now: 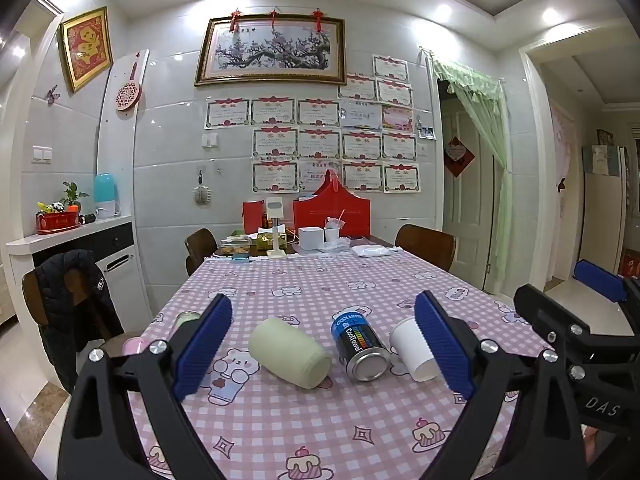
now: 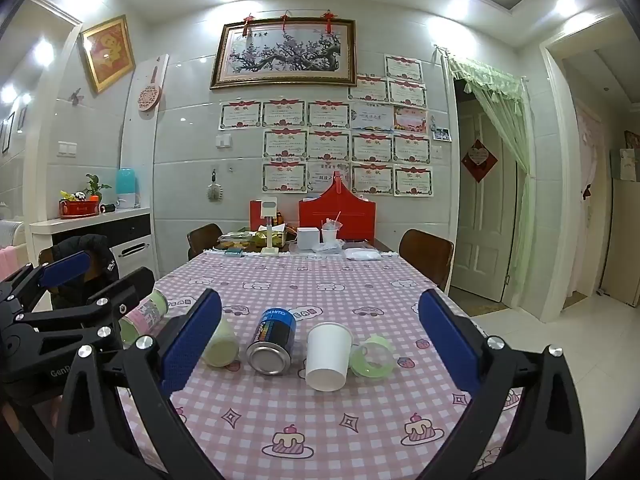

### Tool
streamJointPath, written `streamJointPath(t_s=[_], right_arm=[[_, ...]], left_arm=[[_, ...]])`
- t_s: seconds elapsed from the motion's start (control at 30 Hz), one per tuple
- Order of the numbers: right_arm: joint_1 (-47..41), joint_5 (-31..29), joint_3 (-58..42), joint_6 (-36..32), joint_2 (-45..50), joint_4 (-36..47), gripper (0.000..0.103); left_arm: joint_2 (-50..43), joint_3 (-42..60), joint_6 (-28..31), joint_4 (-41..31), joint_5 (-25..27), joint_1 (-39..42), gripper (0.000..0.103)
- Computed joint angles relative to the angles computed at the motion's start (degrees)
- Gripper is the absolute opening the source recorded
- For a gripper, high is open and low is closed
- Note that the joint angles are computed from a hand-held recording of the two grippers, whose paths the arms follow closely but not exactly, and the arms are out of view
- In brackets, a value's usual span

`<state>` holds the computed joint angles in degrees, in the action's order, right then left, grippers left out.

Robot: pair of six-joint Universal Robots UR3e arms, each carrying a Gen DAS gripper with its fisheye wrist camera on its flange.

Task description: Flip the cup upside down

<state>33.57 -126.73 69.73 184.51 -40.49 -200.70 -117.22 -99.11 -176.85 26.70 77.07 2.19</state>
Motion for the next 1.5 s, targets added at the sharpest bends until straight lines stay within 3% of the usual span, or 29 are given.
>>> streamJointPath(t_s=[1.5], right_arm=[[-0.59, 0.69, -1.05, 0.04, 0.40, 0.58, 0.095]], left_arm=[[-0.95, 1.28, 0.28, -0.35, 0.68, -0.48, 0.091]])
